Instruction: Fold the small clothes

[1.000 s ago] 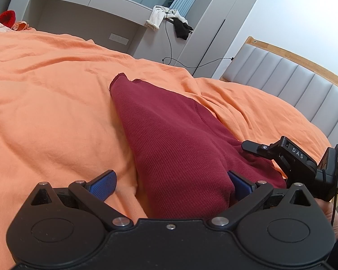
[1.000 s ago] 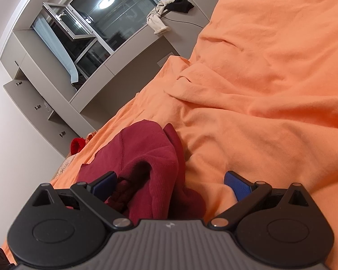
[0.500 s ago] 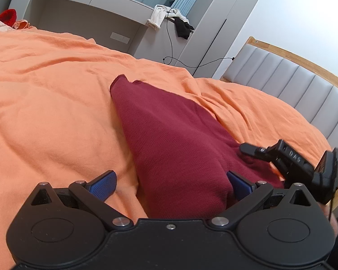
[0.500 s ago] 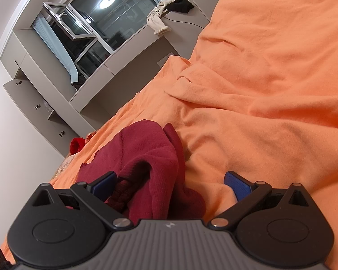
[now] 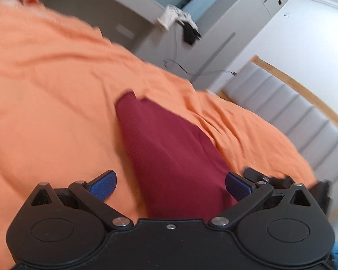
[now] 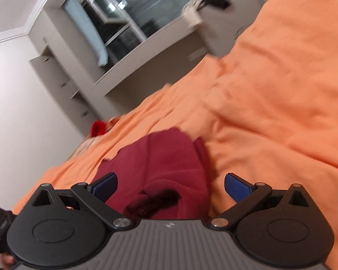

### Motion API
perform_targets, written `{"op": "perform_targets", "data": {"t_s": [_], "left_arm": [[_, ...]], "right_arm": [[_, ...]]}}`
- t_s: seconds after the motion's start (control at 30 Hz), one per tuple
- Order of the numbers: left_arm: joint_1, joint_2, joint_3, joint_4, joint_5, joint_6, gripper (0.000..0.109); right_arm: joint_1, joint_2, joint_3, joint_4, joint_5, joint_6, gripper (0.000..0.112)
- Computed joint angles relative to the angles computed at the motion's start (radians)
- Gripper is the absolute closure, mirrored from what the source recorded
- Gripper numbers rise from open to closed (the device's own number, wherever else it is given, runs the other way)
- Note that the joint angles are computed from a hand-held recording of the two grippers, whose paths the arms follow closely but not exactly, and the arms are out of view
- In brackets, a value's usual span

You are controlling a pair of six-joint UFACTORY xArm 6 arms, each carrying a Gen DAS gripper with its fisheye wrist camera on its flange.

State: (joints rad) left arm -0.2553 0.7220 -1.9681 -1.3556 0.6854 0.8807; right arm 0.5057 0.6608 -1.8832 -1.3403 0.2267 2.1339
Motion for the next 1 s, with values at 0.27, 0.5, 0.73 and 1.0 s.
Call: {"op": "perform_targets", "data": {"t_s": [0.27, 0.5, 0.73, 1.0], "left_arm": [[-0.033, -0.016, 0.050, -0.015, -0.063, 0.122, 0.006], [-0.033, -0.021, 0.061, -0.040, -0.073, 0.145, 0.006], [-0.033, -0.025, 0.068, -0.044, -0.075, 0.150, 0.006], [-0.033, -0.025, 0.067, -0.045, -0.074, 0.150, 0.006]], "right_arm": [[-0.017, 0.039, -0.005, 0.044, -0.073, -0.022, 0.010], [-0.017, 0.026, 0.008, -0.048, -0.067, 0.097, 0.010], [-0.017, 0.030, 0.004, -0.024, -0.067, 0.073, 0.010], [-0.028, 0.031, -0.007, -0.142, -0.094, 0.216, 0.010]]}}
